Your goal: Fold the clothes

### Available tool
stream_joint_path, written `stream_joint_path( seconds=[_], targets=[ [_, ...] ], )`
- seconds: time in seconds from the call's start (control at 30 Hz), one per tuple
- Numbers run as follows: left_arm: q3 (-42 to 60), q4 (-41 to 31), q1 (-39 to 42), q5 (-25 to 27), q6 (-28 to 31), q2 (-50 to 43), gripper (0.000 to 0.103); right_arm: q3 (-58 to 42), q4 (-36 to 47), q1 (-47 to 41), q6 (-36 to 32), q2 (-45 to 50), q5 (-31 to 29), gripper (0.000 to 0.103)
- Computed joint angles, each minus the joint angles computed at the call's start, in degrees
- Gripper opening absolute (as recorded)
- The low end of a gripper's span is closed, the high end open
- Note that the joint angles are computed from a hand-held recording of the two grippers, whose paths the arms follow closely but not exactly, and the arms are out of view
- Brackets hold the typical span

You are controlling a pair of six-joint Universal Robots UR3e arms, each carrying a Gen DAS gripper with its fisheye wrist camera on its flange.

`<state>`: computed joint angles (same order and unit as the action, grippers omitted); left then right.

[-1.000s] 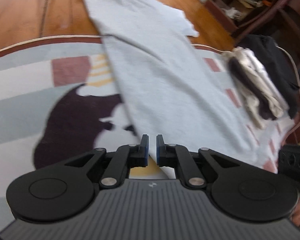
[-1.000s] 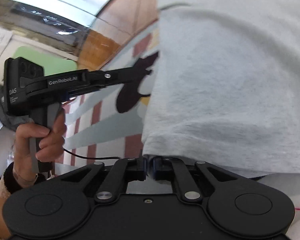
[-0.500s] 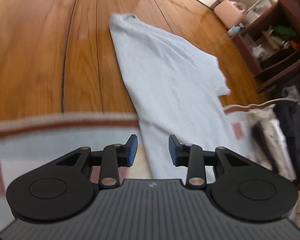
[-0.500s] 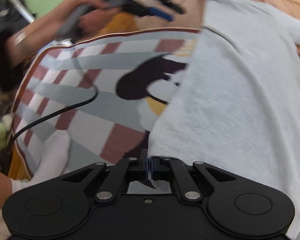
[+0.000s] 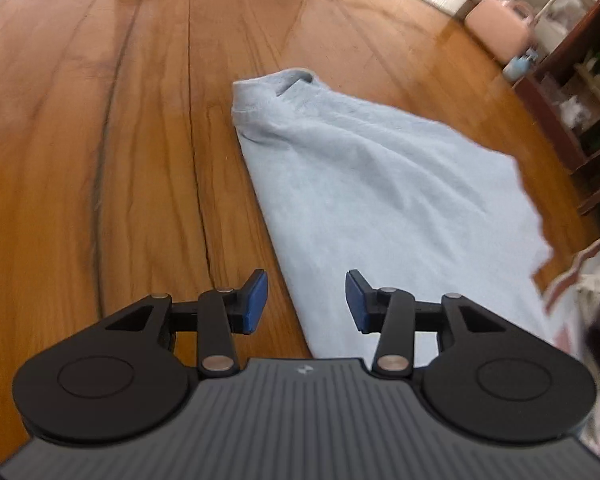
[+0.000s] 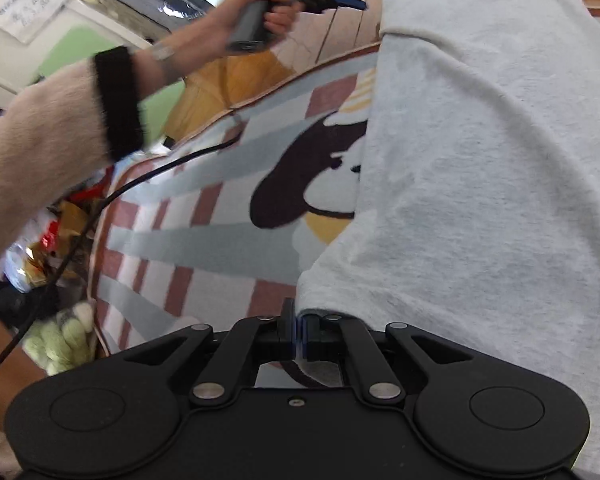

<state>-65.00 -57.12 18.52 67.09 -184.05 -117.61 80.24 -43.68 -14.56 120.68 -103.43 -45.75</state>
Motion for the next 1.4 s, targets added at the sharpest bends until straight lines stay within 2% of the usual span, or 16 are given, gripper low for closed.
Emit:
stream_joint_path(
  seconds=[0.03, 0.07, 0.13, 0.17, 0.2, 0.33, 0.4, 0.53, 0.67, 0.77, 0.83, 0.9, 0.97, 1.03, 1.27, 1.4],
  targets=[
    [2.69, 0.03, -0.4, 0.07, 0.24, -2.27, 0.054, 0.3, -1.1, 0.29, 0.7, 0.07, -0.26, 0.005],
    [5.37, 0.02, -0.78, 0.02, 0.63, -4.41, 0.057, 0.56, -1.59, 0.52, 1.05, 0.39, -0.38, 0.005],
    [11.29, -0.41, -1.51, -0.11, 1.44, -8.88, 0.052, 1.0, -1.92, 0.71, 1.54, 0.83, -0.36, 0.005],
    [15.57, -2.53, -2.22, 0.91, 3.03, -11.34, 0.018, 0.34, -1.01, 0.68, 1.17, 1.71, -0.68, 0.005],
    [20.82, -5.69, -3.08, 2.45, 5.15, -14.07, 0.004, -0.02, -0.86, 0.93, 1.28, 2.09, -1.05, 0.005],
    [32.78, -9.93, -4.59, 4.0, 8.11, -19.95, 0.003, -1.41, -1.43, 2.36, -0.71, 2.89, -2.83, 0.005],
    [38.5, -12.71, -4.59, 3.37, 8.24, -22.54, 0.003, -2.81, -4.54, 5.76, 1.94, 3.62, -6.1, 0.005],
    [42.28, -13.94, -4.34, 2.42, 8.33, -24.65, 0.003, -3.65, -2.56, 7.29, 3.19, 5.58, -6.44, 0.005],
    [45.7, -16.9, -4.25, 3.95, 5.46, -26.97, 0.004, -0.6, -3.17, 7.22, 0.27, 3.82, -7.68, 0.005],
    [41.17, -13.33, -5.5, 7.78, 5.12, -24.76, 0.009, 1.3, -3.74, 7.94, -5.91, 1.72, -8.96, 0.009],
    [32.94, -7.28, -6.74, 11.46, 5.05, -20.19, 0.011, 1.77, -1.23, 6.55, -7.75, 1.19, -8.19, 0.026],
    [20.95, 0.76, -7.8, 14.95, 4.08, -12.63, 0.02, 0.79, 4.68, 3.51, -11.66, 1.34, -7.45, 0.04],
    [8.95, 6.23, -7.88, 13.51, 5.24, -3.11, 0.042, -0.6, 10.05, 0.4, -14.61, 1.62, -8.25, 0.039],
    [-3.05, 11.42, -7.48, 9.55, 7.07, 6.9, 0.043, -0.7, 12.53, -3.74, -15.54, 0.39, -10.0, 0.041],
    [-26.31, -0.33, -14.07, -3.69, 22.65, 34.4, 0.043, -3.57, 20.92, -36.75, -22.34, -7.79, -8.79, 0.041],
    [-33.14, -8.64, -19.89, -9.71, 31.16, 42.4, 0.043, -4.48, 19.11, -47.8, -27.08, -11.7, -11.9, 0.041]
  ],
)
